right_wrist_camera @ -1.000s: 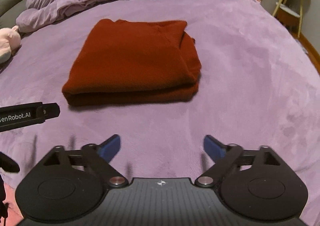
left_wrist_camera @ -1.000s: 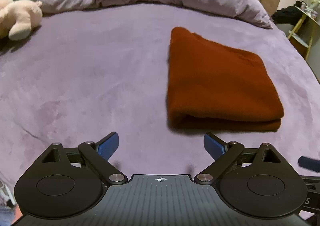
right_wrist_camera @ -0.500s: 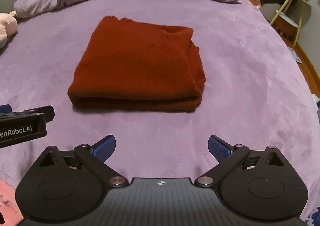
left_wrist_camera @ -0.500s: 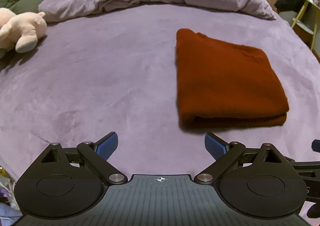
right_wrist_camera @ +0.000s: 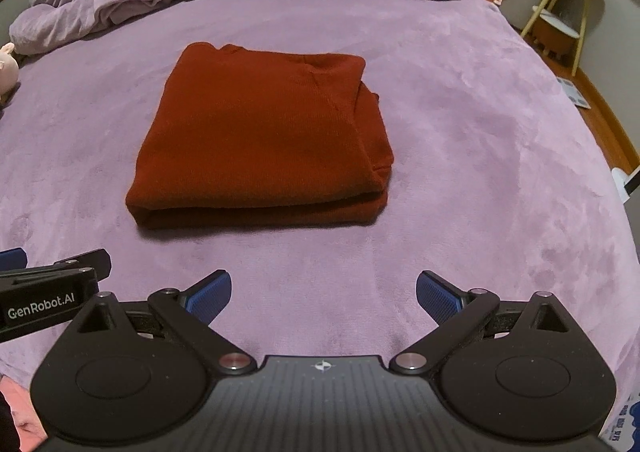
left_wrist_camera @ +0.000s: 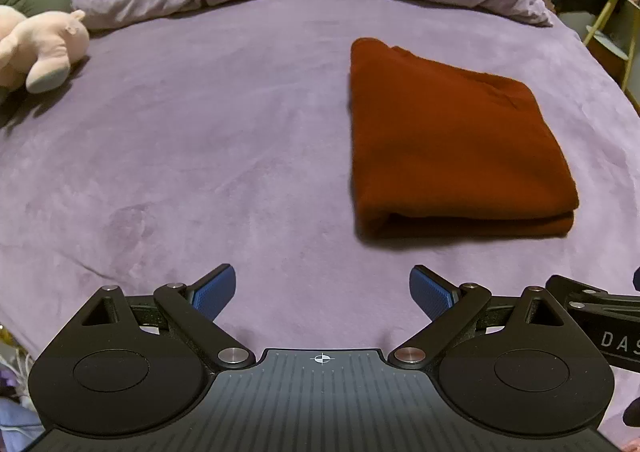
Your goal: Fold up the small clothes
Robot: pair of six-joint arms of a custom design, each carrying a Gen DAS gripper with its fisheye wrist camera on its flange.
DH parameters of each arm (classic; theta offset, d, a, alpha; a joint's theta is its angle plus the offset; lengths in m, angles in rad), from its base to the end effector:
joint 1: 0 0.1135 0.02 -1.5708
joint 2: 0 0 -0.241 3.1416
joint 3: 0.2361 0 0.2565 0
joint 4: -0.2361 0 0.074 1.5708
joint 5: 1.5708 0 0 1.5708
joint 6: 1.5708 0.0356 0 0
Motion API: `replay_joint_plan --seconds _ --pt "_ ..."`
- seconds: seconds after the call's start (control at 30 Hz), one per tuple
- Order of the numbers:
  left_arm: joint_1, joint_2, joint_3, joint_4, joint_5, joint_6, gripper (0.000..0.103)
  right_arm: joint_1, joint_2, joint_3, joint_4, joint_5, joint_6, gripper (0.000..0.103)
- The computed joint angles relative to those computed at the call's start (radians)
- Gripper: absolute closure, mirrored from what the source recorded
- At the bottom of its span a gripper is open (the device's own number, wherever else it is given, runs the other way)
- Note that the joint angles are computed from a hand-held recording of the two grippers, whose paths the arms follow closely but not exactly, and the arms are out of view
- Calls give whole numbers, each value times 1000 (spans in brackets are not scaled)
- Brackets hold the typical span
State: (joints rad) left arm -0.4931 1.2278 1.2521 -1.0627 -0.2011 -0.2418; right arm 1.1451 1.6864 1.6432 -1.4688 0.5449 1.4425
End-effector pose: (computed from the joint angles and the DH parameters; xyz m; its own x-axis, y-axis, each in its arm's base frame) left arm 0.2166 -0.1083 0.3127 -0.8265 0.1778 -0.5340 0.1819 0.9823 0.0455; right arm 0.1430 0.2708 0.2978 -0.8127 0.2614 -0.5207 0.3108 0.9504 -0.0079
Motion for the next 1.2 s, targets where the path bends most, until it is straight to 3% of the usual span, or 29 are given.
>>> replay_joint_plan --seconds 1.2 --pt "1 -18 4 -31 31 -9 6 22 22 52 -29 34 15 4"
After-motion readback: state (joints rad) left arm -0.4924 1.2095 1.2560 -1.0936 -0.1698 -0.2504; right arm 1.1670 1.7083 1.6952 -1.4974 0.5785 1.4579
